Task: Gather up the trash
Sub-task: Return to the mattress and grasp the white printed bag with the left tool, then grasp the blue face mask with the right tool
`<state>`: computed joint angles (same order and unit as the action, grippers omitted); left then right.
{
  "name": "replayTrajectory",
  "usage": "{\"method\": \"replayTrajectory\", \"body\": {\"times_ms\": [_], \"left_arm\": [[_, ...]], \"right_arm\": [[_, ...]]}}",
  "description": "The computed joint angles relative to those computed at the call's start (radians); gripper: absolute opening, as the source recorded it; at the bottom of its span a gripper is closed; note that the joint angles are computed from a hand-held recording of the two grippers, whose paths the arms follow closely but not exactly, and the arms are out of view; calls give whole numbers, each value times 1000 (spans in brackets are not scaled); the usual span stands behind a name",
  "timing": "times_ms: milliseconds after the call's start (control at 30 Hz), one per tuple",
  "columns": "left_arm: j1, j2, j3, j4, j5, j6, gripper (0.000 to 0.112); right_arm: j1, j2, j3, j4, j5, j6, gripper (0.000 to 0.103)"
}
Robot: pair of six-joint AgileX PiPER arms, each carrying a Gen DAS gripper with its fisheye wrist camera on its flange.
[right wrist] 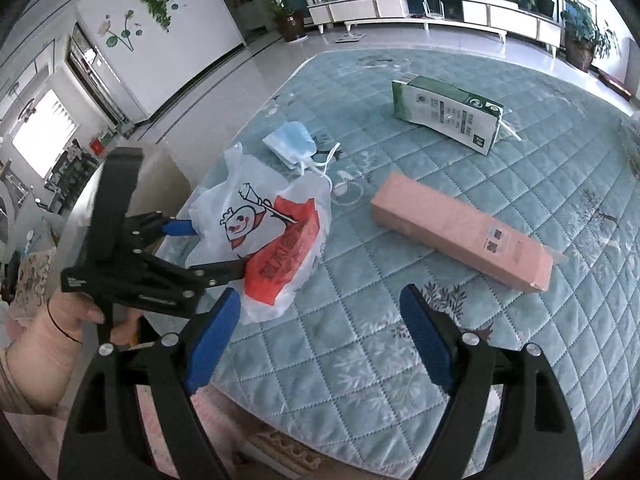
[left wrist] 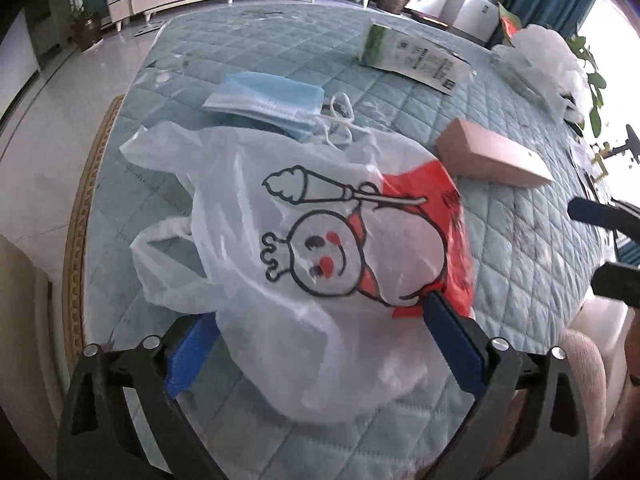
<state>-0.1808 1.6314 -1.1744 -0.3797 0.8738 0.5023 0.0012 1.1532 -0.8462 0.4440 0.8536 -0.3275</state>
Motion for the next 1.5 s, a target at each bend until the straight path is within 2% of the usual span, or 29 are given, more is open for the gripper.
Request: {"method": "replayTrajectory", "body": {"times_ms": [33,67,100,167,233,267,300,333,433,533,633,700,767,933,1000,1033,1133,1167,1200,1233,1300,1400,1500], "left_arm": [[-1,15,-11,-8,4,-3,88],[-13,13,-8,2,-23,-16,81],[-26,15,-11,19,-37,-27,69],[-46,20,-23,69,-50,-59,58],[-59,28,-43,112,-43,-92,38],[-51,38,-60,93,-20,-73,16],[-30,52,-80,40,17,-33,10],[-19,58,-86,17,27,-16,10],[-17,46,-69,54,-11,-34,8],[31,38,-62,55,-5,-14,8],[82,43,-66,52,13,2,8],[124,45,-67,34,28,28,8],[147,45,-65,29,35,49,8],[175,63,-79,-1,54,106,8],[182,68,-82,-13,54,125,8],[185,68,-81,-18,52,131,8],[187,73,-81,-32,41,137,8],[189,77,-84,-39,41,139,8],[190,82,-87,-42,41,141,8],[190,84,-90,-45,41,141,8],[193,86,-93,-51,47,135,9],[205,86,-95,-68,64,133,9],[221,63,-80,-71,79,131,8]], "right_arm": [[-8,5,-2,13,2,-16,81],[-10,15,-5,20,-3,-24,81],[-10,10,-5,20,1,-22,81],[-10,37,-16,40,-5,-40,81],[5,68,-34,45,-16,-47,81],[16,90,-49,48,-24,-50,81],[25,109,-64,55,-29,-58,81],[31,129,-79,65,-35,-70,81],[65,207,-138,80,-67,-91,81],[143,333,-245,-14,-102,-12,80],[181,437,-342,-38,-113,7,80],[196,513,-416,-58,-105,37,76],[207,577,-483,-87,-86,71,68],[235,707,-619,-151,-60,132,66],[224,754,-669,-124,-34,135,57],[222,769,-687,-125,-24,145,47],[238,783,-693,-172,-47,188,35],[243,780,-688,-185,-53,196,26],[249,777,-682,-204,-58,208,22],[250,769,-668,-213,-65,217,12],[224,761,-655,-136,-55,171,10],[213,695,-583,-102,-80,149,10],[189,619,-514,11,-46,74,10]]}}
